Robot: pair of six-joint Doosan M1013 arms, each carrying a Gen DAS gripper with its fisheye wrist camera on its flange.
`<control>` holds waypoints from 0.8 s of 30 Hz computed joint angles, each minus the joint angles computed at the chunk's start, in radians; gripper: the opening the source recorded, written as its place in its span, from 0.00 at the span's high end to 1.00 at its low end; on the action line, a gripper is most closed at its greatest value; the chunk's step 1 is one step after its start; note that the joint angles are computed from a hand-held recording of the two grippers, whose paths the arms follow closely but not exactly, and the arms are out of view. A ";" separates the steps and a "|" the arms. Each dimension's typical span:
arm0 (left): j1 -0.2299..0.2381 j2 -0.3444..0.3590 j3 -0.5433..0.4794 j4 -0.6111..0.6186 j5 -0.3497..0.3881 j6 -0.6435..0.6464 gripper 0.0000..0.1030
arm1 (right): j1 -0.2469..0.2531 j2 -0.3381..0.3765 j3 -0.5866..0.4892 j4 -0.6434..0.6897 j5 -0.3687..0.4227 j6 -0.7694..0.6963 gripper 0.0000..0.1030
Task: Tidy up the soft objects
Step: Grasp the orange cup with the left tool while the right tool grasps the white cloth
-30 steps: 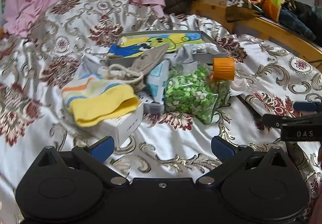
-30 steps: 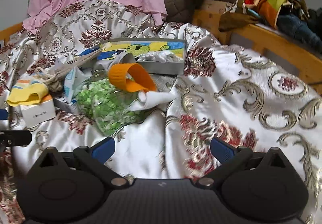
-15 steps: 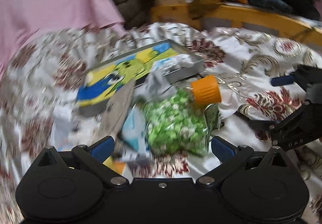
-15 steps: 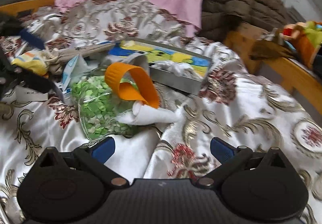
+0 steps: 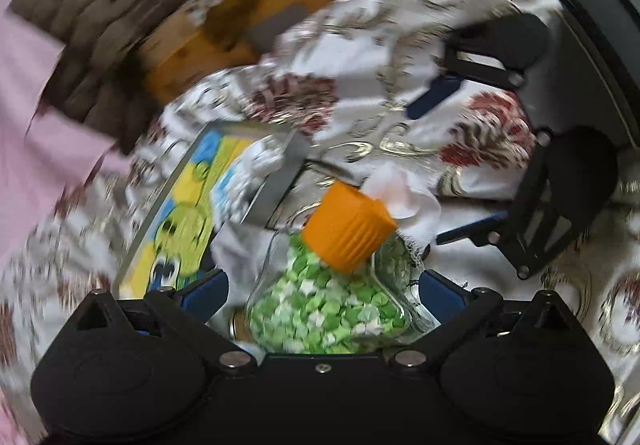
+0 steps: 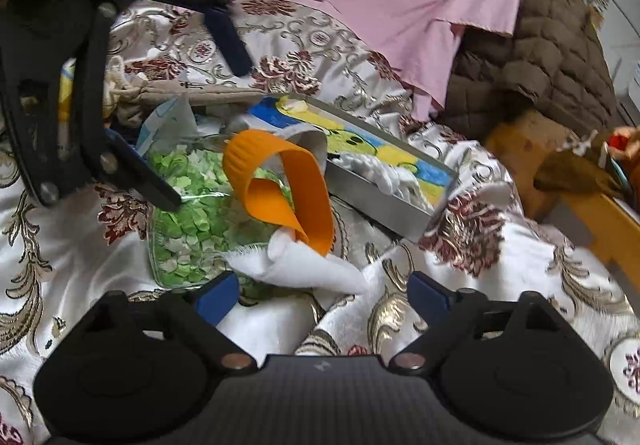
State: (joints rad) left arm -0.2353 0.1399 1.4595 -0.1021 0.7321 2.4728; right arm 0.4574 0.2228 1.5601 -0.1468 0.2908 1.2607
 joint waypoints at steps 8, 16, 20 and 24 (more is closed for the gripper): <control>-0.021 0.040 -0.046 0.006 0.045 0.185 0.17 | 0.003 0.007 -0.003 0.001 -0.002 -0.042 0.33; -0.034 0.078 -0.111 0.016 0.135 0.213 0.46 | 0.005 0.007 0.007 0.037 -0.026 -0.124 0.57; -0.038 0.083 -0.123 0.023 0.167 0.214 0.55 | 0.006 0.008 0.009 0.038 -0.029 -0.136 0.71; -0.036 0.087 -0.136 0.017 0.199 0.185 0.61 | 0.002 0.005 0.008 0.101 -0.026 -0.180 0.79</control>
State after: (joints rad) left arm -0.2715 0.2266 1.3236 -0.0849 0.9310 2.6575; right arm 0.4596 0.2278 1.5685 -0.0463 0.2645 1.0810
